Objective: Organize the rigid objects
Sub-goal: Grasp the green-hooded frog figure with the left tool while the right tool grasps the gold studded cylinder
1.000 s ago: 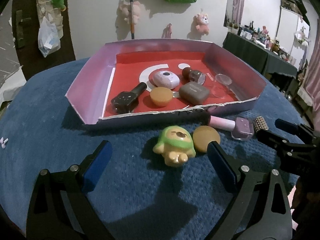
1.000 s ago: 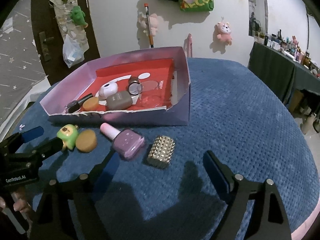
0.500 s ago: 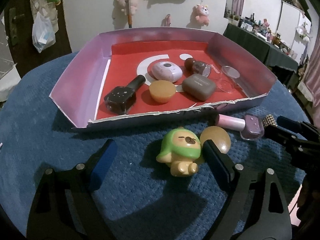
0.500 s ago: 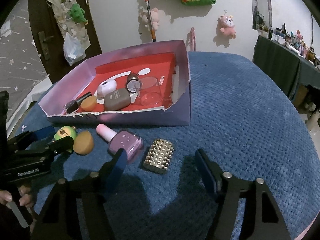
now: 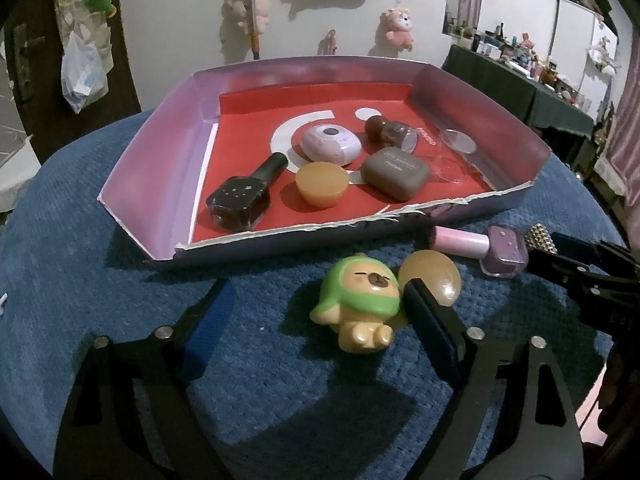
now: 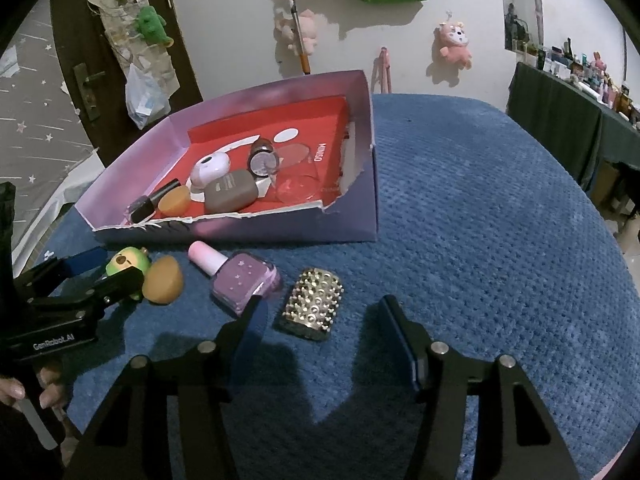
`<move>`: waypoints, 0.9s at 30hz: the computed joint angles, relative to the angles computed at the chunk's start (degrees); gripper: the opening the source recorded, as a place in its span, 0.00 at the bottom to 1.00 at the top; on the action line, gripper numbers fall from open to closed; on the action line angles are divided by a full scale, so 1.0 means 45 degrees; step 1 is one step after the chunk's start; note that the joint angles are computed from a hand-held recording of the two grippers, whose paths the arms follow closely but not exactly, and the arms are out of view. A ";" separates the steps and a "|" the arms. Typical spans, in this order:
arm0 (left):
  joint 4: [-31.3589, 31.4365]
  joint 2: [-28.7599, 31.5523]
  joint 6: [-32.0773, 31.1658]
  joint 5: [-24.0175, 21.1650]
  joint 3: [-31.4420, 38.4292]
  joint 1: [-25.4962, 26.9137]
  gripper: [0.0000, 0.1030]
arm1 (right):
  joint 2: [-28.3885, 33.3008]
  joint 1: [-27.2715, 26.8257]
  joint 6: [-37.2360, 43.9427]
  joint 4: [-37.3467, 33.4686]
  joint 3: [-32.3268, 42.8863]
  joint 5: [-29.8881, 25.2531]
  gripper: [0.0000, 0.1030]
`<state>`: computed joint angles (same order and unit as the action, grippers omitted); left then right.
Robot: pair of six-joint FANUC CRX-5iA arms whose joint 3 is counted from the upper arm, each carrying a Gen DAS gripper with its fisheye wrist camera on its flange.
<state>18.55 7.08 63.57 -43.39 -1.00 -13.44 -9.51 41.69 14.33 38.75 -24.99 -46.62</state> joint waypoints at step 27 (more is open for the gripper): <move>0.2614 -0.0321 -0.2457 -0.0614 -0.0564 0.0425 0.38 | -0.0446 0.0039 0.0148 0.0752 -0.0066 0.0869 0.27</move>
<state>30.31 5.63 52.52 -46.15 -3.54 -11.53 -11.52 41.87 14.99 42.13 -25.29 -42.71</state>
